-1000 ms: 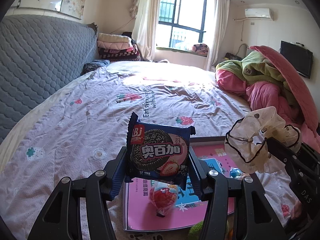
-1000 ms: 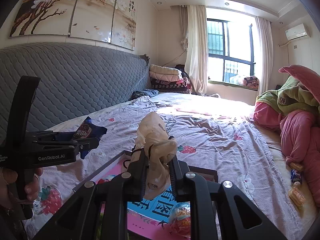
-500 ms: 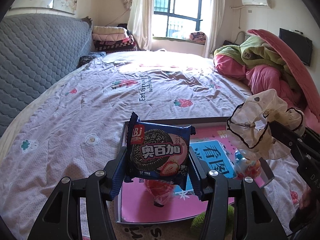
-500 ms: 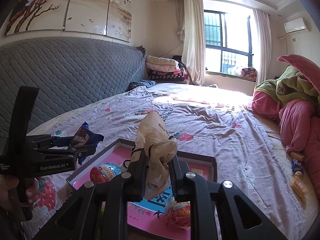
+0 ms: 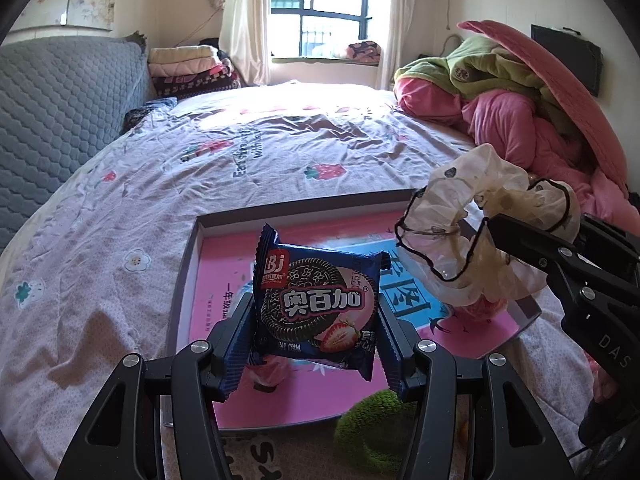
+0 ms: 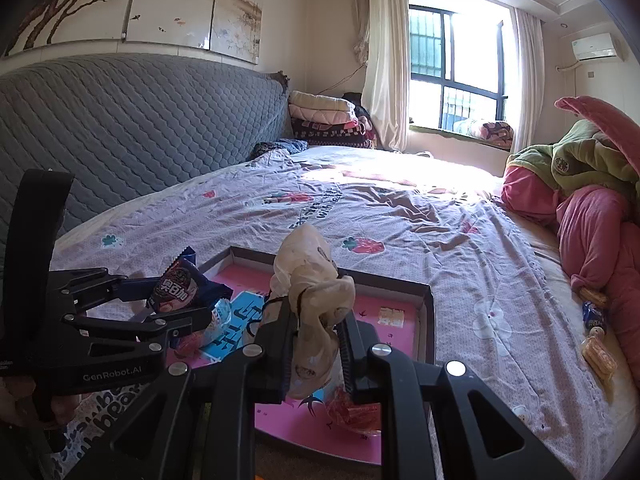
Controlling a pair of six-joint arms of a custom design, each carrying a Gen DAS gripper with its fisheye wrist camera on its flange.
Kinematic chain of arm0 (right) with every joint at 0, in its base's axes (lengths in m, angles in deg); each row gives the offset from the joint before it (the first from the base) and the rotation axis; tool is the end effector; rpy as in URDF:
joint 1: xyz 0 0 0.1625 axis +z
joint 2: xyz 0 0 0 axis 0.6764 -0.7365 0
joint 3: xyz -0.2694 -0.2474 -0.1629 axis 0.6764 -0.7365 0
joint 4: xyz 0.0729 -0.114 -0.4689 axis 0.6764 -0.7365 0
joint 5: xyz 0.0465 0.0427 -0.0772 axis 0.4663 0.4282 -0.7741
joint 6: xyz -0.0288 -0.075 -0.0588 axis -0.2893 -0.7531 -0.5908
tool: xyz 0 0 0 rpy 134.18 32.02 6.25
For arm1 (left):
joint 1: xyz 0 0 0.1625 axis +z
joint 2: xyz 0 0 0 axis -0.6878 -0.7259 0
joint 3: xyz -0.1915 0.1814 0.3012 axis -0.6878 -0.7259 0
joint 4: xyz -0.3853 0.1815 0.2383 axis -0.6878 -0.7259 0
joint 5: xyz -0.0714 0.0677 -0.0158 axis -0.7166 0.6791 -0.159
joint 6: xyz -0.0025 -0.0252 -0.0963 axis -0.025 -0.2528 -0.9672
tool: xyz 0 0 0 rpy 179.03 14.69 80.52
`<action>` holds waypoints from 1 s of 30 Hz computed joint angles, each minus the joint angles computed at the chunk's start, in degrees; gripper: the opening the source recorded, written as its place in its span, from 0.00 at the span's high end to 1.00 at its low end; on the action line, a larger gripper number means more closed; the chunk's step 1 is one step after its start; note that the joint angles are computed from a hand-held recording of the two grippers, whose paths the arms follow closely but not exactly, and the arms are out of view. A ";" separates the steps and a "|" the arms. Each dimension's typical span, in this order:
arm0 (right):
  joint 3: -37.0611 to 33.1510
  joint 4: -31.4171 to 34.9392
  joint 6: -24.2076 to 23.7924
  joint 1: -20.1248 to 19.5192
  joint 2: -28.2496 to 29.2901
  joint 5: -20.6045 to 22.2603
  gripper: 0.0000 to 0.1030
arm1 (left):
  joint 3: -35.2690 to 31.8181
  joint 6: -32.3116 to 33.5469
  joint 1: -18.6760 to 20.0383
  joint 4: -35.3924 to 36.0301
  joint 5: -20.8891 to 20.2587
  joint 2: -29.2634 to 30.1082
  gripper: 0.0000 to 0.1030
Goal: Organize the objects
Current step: 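Lower the cookie pack beside the red egg while the right tool lowers the mesh bag into the tray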
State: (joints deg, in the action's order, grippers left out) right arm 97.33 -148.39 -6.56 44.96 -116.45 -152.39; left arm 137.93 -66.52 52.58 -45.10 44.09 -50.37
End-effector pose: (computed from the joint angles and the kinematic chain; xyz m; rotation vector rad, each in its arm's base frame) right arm 0.1316 -0.3041 0.1112 1.4457 -2.3218 0.8788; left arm -0.1727 -0.2460 0.0508 0.1460 2.0971 -1.0961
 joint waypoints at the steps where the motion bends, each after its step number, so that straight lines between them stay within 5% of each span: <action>1: 0.02 -0.51 -0.27 -0.10 0.36 -0.40 0.80 | 0.03 0.91 0.27 -1.49 0.04 0.79 0.44; 30: -1.49 -5.99 -2.72 0.84 8.52 -8.91 0.80 | 0.85 14.45 5.27 -20.26 -2.64 7.11 0.44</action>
State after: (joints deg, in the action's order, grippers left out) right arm 95.84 -154.38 -9.29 45.80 -107.94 -161.30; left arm 138.78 -52.08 57.85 -65.36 41.45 -43.26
